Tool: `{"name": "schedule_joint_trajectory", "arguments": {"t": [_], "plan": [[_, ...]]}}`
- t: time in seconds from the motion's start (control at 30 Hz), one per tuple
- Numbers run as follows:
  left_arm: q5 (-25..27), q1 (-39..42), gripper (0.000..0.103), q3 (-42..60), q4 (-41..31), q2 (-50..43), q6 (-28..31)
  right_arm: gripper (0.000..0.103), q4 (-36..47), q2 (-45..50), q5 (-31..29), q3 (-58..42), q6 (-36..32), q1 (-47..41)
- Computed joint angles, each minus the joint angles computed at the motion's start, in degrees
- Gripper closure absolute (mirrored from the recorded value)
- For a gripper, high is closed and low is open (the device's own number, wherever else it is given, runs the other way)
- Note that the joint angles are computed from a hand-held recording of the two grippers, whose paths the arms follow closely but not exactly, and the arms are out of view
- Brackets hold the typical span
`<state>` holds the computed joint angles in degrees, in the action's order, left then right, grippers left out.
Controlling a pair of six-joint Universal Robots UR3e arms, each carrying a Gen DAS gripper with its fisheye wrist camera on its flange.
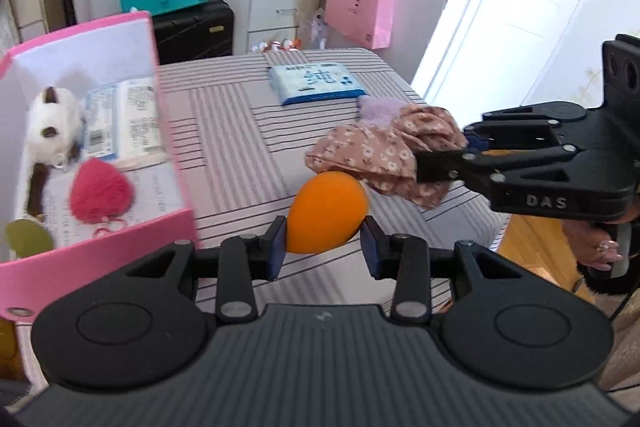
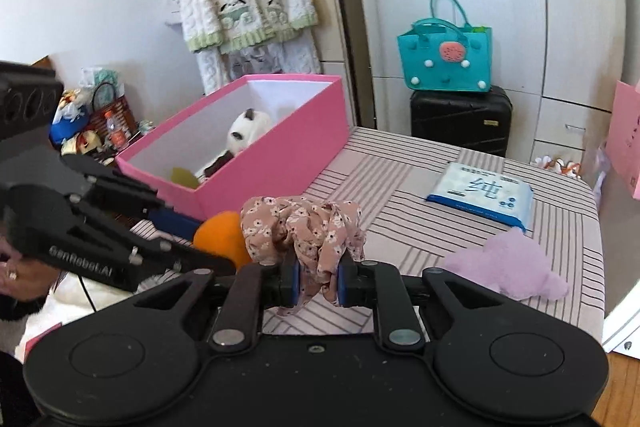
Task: Organize soft objects
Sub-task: 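Lift the scrunchie and orange sponge with both grippers over the pink box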
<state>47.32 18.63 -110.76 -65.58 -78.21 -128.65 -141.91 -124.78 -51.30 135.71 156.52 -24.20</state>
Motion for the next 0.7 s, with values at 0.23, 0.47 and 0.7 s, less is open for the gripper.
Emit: {"name": "schedule_joint_trajectory", "arguments": {"t": [0.23,0.47,0.7], "plan": [[-1.0,6.1,0.065,0.2,-6.2,4.8,6.6,0.081,2.1,-1.5,-1.6,-1.7,2.8,3.5],[-5.1,14.7,0.065,4.3,-20.6,8.8,17.1,0.080,3.0,-2.8,-3.9,-4.1,4.4,7.0],[-7.5,21.9,0.065,9.6,-32.0,11.2,25.3,0.079,0.9,0.1,-4.7,-8.5,5.0,11.9]]}}
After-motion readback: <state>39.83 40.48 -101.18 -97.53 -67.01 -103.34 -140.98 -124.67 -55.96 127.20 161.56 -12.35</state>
